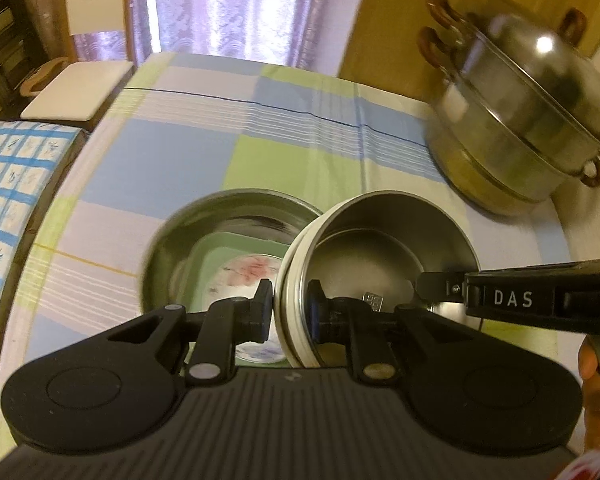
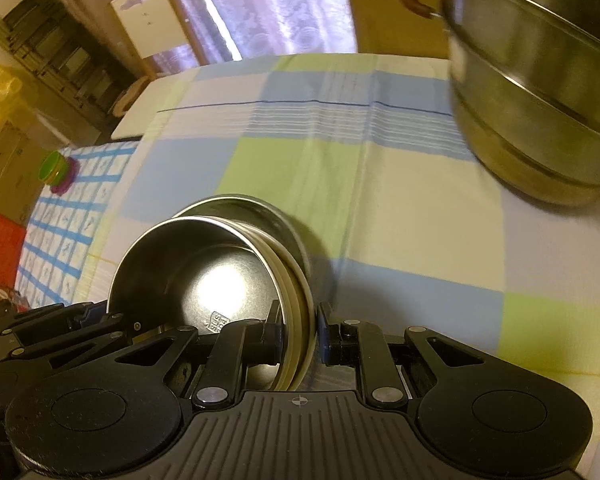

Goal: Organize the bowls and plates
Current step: 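Lift the bowl stack with both tools and carry it over the large steel plate, then lower the bowl stack with both tools onto the green plate in the steel plate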

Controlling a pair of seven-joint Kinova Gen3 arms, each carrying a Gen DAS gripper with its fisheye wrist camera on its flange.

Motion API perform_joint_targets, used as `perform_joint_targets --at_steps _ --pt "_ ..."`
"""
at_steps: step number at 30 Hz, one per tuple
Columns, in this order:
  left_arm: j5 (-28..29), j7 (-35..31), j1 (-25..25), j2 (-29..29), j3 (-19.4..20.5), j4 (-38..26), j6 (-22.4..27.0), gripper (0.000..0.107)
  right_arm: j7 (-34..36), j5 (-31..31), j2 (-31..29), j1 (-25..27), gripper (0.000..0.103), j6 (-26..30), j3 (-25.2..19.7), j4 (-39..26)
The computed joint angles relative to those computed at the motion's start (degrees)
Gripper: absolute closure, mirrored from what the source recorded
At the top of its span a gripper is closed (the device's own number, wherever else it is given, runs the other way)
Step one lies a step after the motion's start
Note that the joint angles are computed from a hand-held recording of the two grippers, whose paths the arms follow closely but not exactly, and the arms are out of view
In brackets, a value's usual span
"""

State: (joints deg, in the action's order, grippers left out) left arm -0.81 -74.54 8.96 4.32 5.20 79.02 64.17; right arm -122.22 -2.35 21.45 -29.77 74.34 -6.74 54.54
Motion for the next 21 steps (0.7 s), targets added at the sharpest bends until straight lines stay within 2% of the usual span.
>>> perform_joint_targets --at_steps 11,21 --pt "1.85 -2.79 -3.77 1.02 -1.95 0.14 0.34 0.092 0.57 0.01 7.63 -3.07 0.086 4.19 0.44 -10.47" --pt "4.0 -4.79 -5.81 3.14 -2.5 0.42 0.71 0.092 0.53 -0.34 11.72 -4.0 0.086 6.99 1.27 -14.69"
